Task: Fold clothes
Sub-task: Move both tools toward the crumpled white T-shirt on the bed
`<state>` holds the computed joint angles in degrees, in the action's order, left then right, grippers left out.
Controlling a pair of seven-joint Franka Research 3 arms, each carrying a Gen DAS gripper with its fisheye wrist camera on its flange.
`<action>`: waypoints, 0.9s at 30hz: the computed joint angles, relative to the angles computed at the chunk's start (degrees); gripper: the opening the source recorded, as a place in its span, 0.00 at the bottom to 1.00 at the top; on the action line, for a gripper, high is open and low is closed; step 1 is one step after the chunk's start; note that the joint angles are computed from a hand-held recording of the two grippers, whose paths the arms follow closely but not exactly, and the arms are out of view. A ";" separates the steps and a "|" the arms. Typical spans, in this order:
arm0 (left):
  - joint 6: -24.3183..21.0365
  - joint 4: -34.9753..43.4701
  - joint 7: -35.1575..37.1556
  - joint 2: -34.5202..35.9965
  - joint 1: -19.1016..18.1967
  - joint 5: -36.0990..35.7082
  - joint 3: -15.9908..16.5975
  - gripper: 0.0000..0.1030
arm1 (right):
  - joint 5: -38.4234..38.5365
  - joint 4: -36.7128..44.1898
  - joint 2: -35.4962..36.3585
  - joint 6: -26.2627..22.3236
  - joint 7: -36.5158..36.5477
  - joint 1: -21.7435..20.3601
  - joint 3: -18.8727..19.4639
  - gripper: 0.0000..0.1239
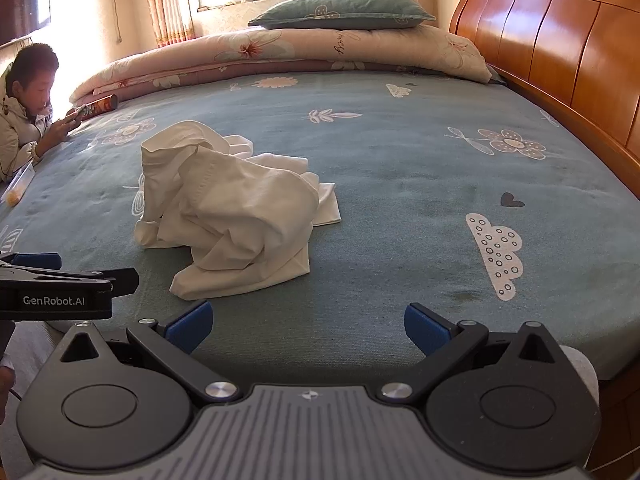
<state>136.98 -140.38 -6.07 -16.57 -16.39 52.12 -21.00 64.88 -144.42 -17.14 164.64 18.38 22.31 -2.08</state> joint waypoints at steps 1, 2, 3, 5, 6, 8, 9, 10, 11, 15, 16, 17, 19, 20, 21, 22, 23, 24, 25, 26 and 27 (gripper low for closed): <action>0.02 0.00 -0.04 -0.01 -0.03 -0.06 0.01 1.00 | -0.09 -0.06 -0.05 -0.11 0.09 -0.03 0.03 0.83; -0.14 0.08 -0.07 0.03 -0.08 -0.15 -0.05 0.99 | -0.19 -0.12 -0.09 -0.22 0.19 -0.05 0.06 0.83; -0.41 0.20 -0.07 0.10 -0.14 -0.23 -0.13 1.00 | -0.29 -0.18 -0.14 -0.34 0.29 -0.07 0.08 0.83; 0.66 0.19 0.91 0.25 -0.33 -1.84 0.70 1.00 | -0.53 -0.30 -0.32 -0.58 0.42 -0.15 0.04 0.83; 0.73 0.32 1.25 0.46 -0.22 -1.97 0.73 1.00 | -0.66 -0.36 -0.45 -0.71 0.45 -0.22 -0.01 0.83; 0.94 0.20 0.91 0.38 -0.02 -1.32 0.49 1.00 | -0.87 -0.20 -0.37 -0.95 0.50 -0.28 -0.13 0.83; 1.19 -0.23 0.38 -0.22 -0.04 -1.09 0.36 1.00 | -0.91 0.03 -0.16 -1.06 0.49 -0.30 -0.17 0.83; 1.35 -0.25 -0.05 -0.16 0.09 -0.76 0.20 1.00 | -0.93 0.24 0.05 -1.16 0.46 -0.34 -0.20 0.83; 1.55 -0.32 -0.26 -0.21 0.16 -0.59 0.17 1.00 | -0.30 0.16 0.01 -0.88 -0.02 -0.17 -0.22 0.83; 2.46 -0.77 -0.09 -0.72 0.38 -0.72 0.34 1.00 | 1.60 0.05 -0.06 -0.32 -1.59 0.17 -0.28 0.83; 2.51 -0.76 -0.15 -0.66 0.47 -0.72 0.29 1.00 | 2.08 0.10 -0.08 -0.45 -2.09 0.21 -0.39 0.83; 2.49 -0.75 -0.21 -0.64 0.53 -0.71 0.22 1.00 | 2.56 0.14 -0.09 -0.58 -2.58 0.21 -0.47 0.83; 2.55 -0.76 -0.28 -0.56 0.62 -0.63 0.16 1.00 | 2.90 0.22 -0.09 -0.83 -3.03 0.02 -0.38 0.83; 2.71 -0.76 -0.32 -0.47 0.67 -0.56 0.18 1.00 | 3.05 0.27 -0.08 -0.92 -3.22 -0.07 -0.33 0.83; 2.81 -0.76 -0.35 -0.41 0.71 -0.51 0.19 1.00 | 3.20 0.32 -0.06 -1.01 -3.40 -0.16 -0.29 0.83; 2.84 -0.74 -0.36 -0.38 0.72 -0.50 0.18 1.00 | 3.26 0.30 -0.08 -1.02 -3.39 -0.26 -0.17 0.83; 2.85 -0.71 -0.37 -0.34 0.74 -0.47 0.17 1.00 | 3.30 0.29 -0.10 -1.03 -3.36 -0.35 -0.08 0.83; 2.85 -0.70 -0.44 -0.32 0.76 -0.41 0.15 1.00 | 3.34 0.32 -0.09 -1.10 -3.40 -0.42 -0.05 0.83; 2.95 -0.74 -0.58 -0.34 0.80 -0.34 0.17 1.00 | 3.83 0.34 -0.02 -1.02 -3.83 -0.32 -0.06 0.83; 3.18 -0.82 -0.71 -0.37 0.84 -0.34 0.25 1.00 | 4.05 0.37 0.04 -1.02 -4.01 -0.34 -0.03 0.83; 3.42 -0.91 -0.84 -0.41 0.89 -0.33 0.31 1.00 | 4.42 0.39 0.05 -0.99 -4.28 -0.34 -0.02 0.83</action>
